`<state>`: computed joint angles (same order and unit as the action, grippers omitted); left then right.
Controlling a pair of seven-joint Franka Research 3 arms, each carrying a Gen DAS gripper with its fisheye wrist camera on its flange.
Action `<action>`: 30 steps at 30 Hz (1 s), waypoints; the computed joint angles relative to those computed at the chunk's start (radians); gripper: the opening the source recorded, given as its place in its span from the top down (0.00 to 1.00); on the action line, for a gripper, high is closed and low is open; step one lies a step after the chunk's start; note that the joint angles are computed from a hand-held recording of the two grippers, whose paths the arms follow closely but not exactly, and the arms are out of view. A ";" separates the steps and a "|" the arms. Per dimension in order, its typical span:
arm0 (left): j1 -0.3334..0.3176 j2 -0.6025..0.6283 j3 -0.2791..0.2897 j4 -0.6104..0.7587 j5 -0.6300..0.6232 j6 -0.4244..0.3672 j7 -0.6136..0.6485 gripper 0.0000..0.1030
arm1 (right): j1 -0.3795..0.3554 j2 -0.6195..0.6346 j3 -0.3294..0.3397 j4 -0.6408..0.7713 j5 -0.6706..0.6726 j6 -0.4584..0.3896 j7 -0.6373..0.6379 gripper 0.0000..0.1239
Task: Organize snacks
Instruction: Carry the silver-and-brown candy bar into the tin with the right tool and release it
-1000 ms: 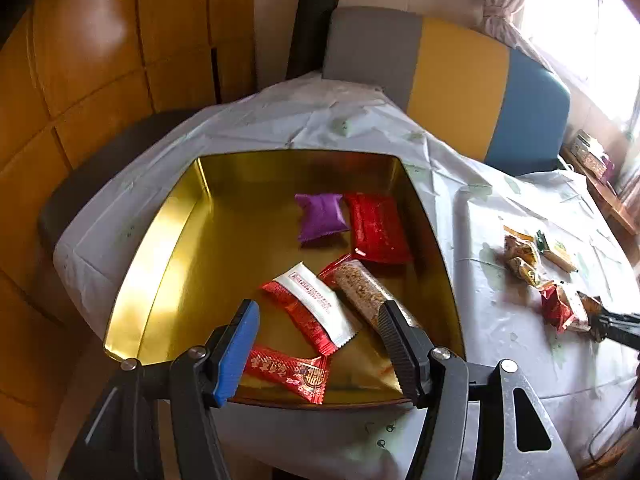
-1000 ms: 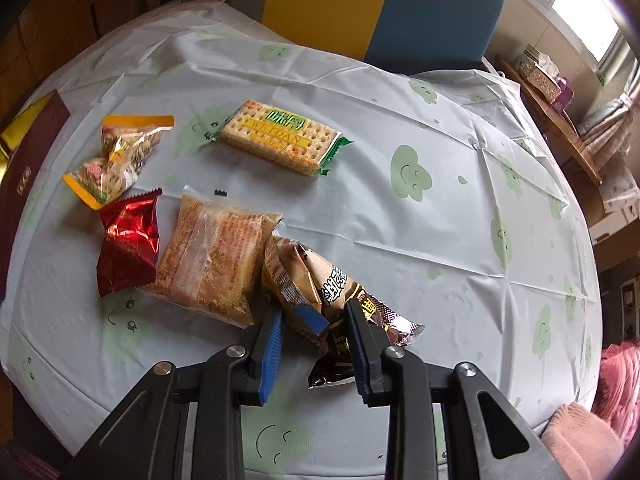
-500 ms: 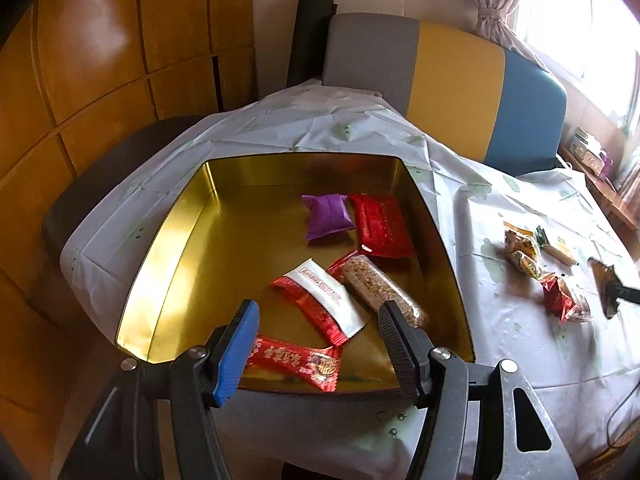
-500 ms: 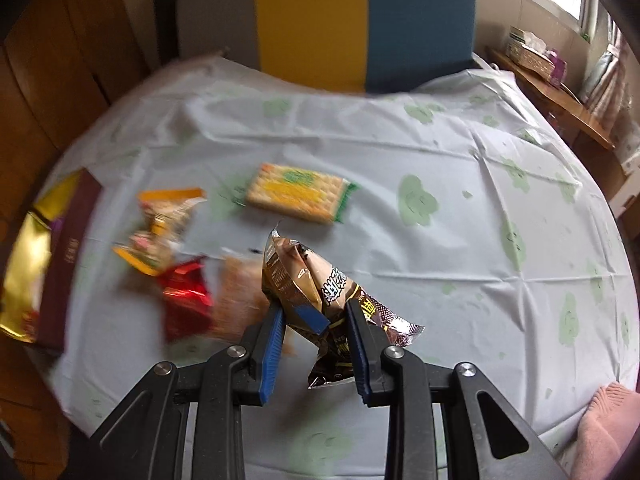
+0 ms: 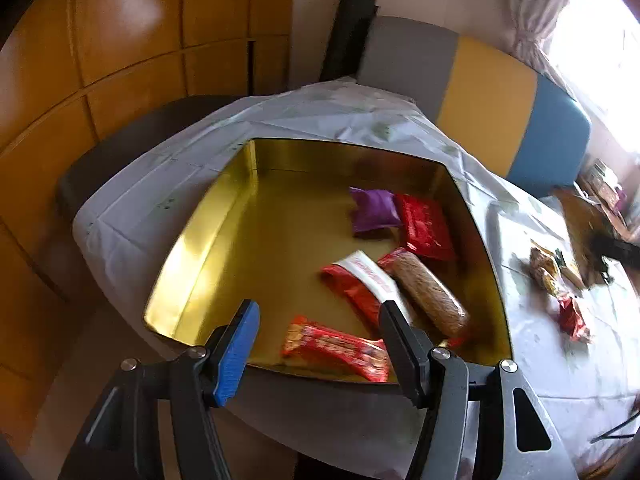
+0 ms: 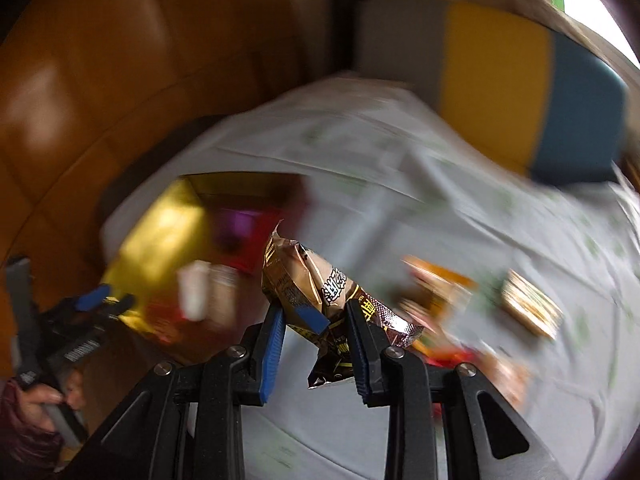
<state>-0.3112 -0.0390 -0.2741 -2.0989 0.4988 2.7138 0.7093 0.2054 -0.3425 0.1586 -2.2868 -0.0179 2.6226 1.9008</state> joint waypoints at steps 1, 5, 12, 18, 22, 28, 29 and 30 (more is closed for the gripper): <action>0.002 -0.004 0.002 -0.004 0.005 0.000 -0.006 0.39 | 0.016 0.044 0.006 0.042 0.003 0.011 -0.023 0.76; 0.012 -0.016 0.008 -0.024 0.005 0.005 -0.011 0.39 | 0.064 0.225 0.023 0.216 -0.045 0.018 -0.072 0.76; 0.023 -0.016 0.014 -0.046 -0.037 0.017 0.007 0.39 | 0.164 0.475 -0.031 0.424 -0.175 -0.132 -0.050 0.74; 0.026 -0.014 0.015 -0.058 -0.066 0.031 0.023 0.39 | 0.202 0.470 -0.071 0.394 -0.186 -0.130 -0.027 0.67; 0.026 -0.018 0.011 -0.057 -0.052 0.035 0.016 0.39 | 0.206 0.427 -0.085 0.366 -0.254 -0.098 0.051 0.66; 0.023 -0.032 0.005 -0.058 -0.034 0.035 0.009 0.39 | 0.181 0.328 -0.067 0.267 -0.313 -0.061 0.133 0.66; 0.022 -0.034 0.003 -0.058 -0.027 0.034 0.006 0.39 | 0.174 0.311 -0.061 0.248 -0.318 -0.055 0.136 0.66; 0.020 -0.034 0.001 -0.055 -0.026 0.031 0.008 0.39 | 0.169 0.297 -0.053 0.233 -0.331 -0.053 0.147 0.66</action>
<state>-0.2909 -0.0729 -0.2726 -2.1543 0.4731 2.7450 0.7177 0.3744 -0.0456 0.1059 -2.0538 -0.3486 2.5697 2.0477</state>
